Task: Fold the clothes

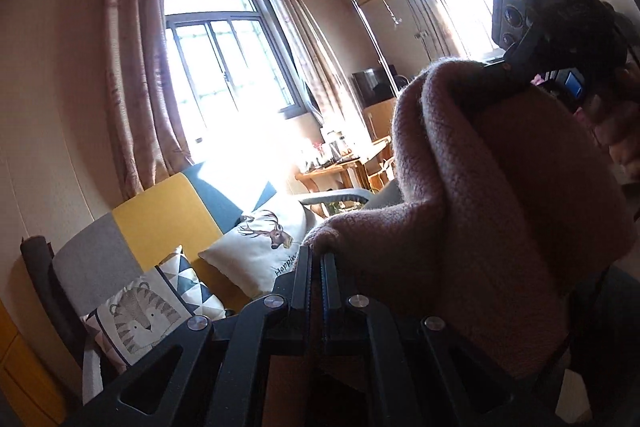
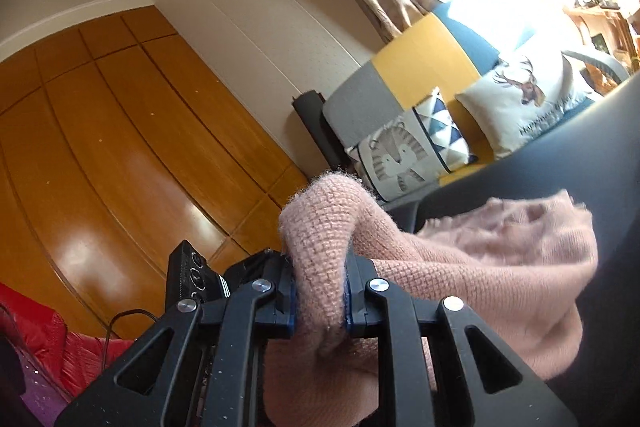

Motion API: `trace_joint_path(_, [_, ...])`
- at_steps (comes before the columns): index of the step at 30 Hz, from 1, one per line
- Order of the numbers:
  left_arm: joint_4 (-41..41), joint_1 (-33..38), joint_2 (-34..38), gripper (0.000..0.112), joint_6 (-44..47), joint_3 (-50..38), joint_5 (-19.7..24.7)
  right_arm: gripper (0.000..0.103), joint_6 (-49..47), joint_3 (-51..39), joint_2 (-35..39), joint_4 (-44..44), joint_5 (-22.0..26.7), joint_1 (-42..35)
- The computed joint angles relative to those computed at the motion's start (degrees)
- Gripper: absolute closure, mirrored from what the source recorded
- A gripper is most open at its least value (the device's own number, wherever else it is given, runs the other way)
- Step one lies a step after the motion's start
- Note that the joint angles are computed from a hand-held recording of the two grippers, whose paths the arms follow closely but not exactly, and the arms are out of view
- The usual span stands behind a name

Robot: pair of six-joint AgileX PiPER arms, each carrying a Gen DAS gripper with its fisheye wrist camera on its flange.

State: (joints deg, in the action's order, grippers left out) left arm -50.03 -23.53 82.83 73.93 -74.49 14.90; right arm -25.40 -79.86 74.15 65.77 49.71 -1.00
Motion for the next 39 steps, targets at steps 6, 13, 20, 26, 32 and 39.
trace_joint_path(6, [2.0,3.5,-5.8,0.11,-7.1,-2.5,2.7,0.086,1.9,-10.0,2.7,-0.5,0.4,4.1])
trace_joint_path(13, [0.1,5.5,-14.2,0.112,-6.1,-2.6,4.4,0.086,8.1,-21.3,5.9,-7.9,0.1,11.9])
trace_joint_path(20, [9.3,3.3,-20.2,0.112,-12.0,-3.2,5.5,0.086,16.7,-29.6,10.4,-20.3,-1.8,22.8])
trace_joint_path(26, [3.6,15.3,-16.1,0.097,-10.8,-1.6,16.7,0.086,18.4,-31.0,13.4,-18.9,-2.9,20.8])
trace_joint_path(32, [-1.1,24.7,-10.8,0.085,-9.5,3.8,27.1,0.086,17.2,-28.7,14.8,-14.7,-2.5,16.5])
trace_joint_path(39, [-8.3,28.6,1.7,0.055,-10.0,-3.1,43.0,0.086,13.3,-22.5,12.4,-11.3,-2.1,13.5])
